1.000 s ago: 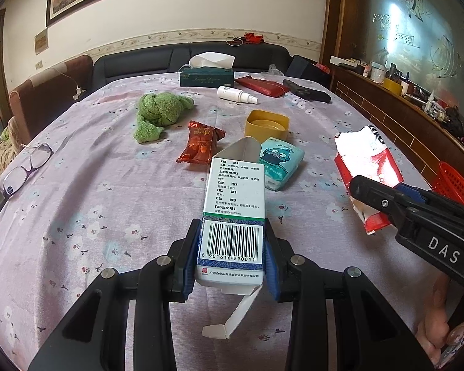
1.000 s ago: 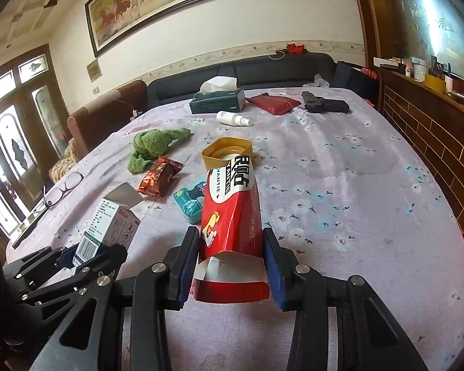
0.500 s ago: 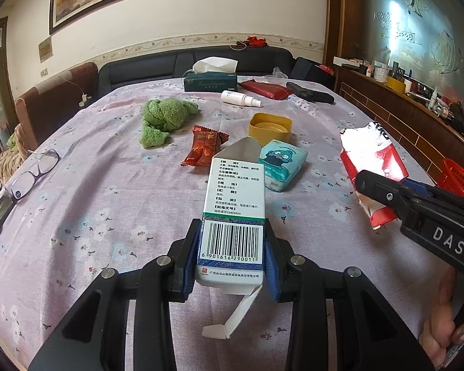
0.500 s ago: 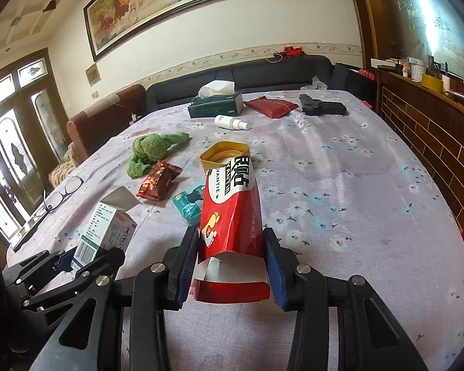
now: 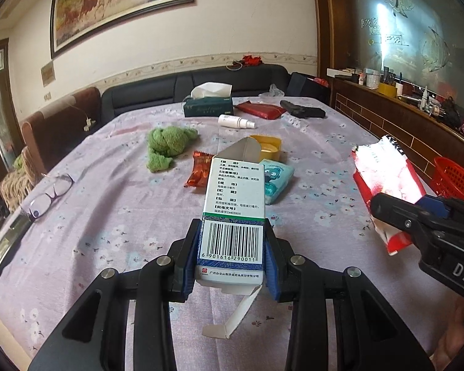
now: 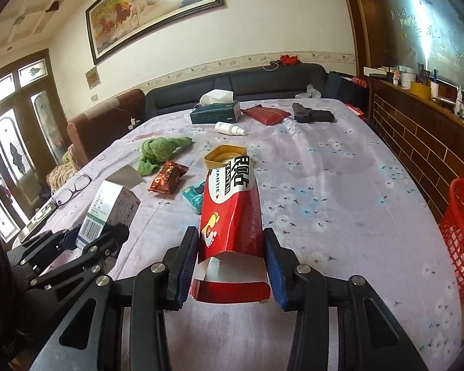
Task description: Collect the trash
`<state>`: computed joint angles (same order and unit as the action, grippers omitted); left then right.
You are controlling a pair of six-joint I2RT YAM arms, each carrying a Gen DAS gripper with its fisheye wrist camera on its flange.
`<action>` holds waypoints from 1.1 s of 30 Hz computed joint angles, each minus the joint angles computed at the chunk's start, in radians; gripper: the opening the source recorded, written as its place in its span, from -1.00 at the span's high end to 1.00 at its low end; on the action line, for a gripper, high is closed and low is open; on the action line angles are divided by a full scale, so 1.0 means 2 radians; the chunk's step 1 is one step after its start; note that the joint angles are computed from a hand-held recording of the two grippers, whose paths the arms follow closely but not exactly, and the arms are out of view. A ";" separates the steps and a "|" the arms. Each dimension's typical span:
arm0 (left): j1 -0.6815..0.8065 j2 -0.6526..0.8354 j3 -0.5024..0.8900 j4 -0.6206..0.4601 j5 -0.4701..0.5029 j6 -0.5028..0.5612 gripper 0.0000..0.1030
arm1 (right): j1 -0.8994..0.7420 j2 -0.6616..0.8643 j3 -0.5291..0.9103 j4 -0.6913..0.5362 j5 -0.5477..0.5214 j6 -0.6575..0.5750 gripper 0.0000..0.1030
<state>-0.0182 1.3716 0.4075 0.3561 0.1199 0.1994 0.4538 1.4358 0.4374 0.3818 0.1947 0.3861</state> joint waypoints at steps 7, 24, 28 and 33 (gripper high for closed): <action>-0.011 -0.018 -0.015 0.005 -0.012 0.006 0.33 | 0.009 -0.033 -0.018 -0.012 0.008 0.007 0.12; -0.031 -0.039 -0.031 0.005 -0.029 0.011 0.33 | 0.004 -0.047 -0.026 -0.014 0.007 0.012 0.11; -0.033 -0.048 -0.033 0.001 -0.029 0.011 0.33 | 0.007 -0.062 -0.032 -0.020 0.012 0.014 0.11; -0.035 -0.052 -0.037 0.000 -0.030 0.014 0.33 | 0.011 -0.070 -0.036 -0.026 0.016 0.016 0.11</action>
<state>-0.0880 1.2677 0.3328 0.3565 0.0599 0.2281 0.4759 1.2949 0.3664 0.3293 0.2265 0.4180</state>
